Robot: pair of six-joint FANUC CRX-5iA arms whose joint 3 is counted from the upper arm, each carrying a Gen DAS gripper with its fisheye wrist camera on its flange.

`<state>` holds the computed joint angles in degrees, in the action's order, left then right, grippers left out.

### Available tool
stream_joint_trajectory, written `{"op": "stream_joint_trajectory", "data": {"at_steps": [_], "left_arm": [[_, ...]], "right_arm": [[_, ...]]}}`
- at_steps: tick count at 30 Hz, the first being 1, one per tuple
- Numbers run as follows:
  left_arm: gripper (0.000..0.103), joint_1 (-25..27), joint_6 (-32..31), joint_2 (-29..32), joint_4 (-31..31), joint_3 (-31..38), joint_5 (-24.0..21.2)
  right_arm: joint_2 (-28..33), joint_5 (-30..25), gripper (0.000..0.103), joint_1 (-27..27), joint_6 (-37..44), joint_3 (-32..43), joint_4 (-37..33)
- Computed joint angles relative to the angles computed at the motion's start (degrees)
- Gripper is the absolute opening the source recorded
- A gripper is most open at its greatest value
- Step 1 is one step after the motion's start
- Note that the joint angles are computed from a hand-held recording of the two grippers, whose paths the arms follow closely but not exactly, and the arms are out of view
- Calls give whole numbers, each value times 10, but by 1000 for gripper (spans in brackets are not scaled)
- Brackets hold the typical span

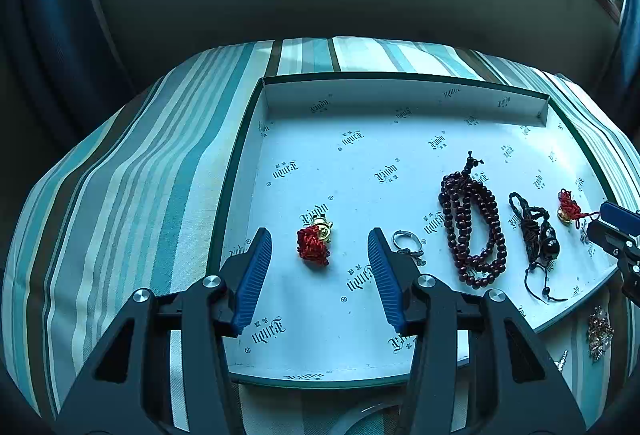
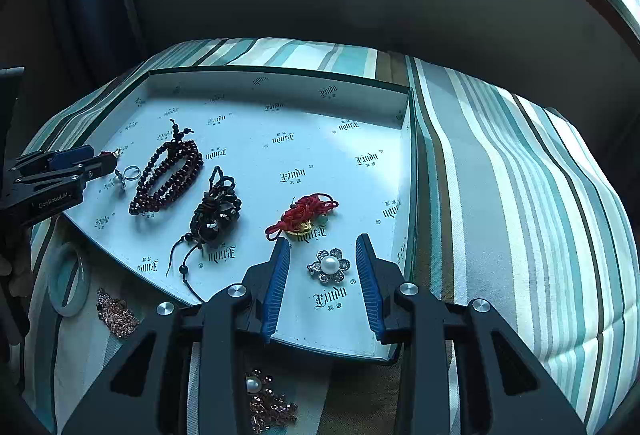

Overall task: Organize jewelry
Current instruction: 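Lower the charm and brooch into the tray and open both grippers, then lift both grippers out of the tray back over the loose jewelry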

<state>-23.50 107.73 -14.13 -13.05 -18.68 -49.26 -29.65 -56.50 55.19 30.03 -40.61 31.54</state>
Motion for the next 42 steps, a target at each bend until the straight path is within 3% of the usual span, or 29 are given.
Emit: {"op": "stream_joint_trajectory", "data": {"at_steps": [8,21,25,35,38,42], "left_arm": [[68,-8,5,-50,-5,-3,-24],[71,-58,52,-124,-32,-41,-85],[72,-70,65,-138,-39,-51,-103],[73,-70,70,-159,-32,-69,-114],[77,-71,70,-159,-31,-69,-111],[77,-72,66,-159,-28,-72,-109]], "right_arm": [[-38,-47,35,55,-45,-1,21],[-132,-184,36,217,-172,-50,17],[-146,-204,36,249,-194,-57,10],[-128,-172,36,241,-180,-55,-13],[-119,-158,48,229,-175,-56,-15],[-104,-138,49,210,-161,-55,-20]]}}
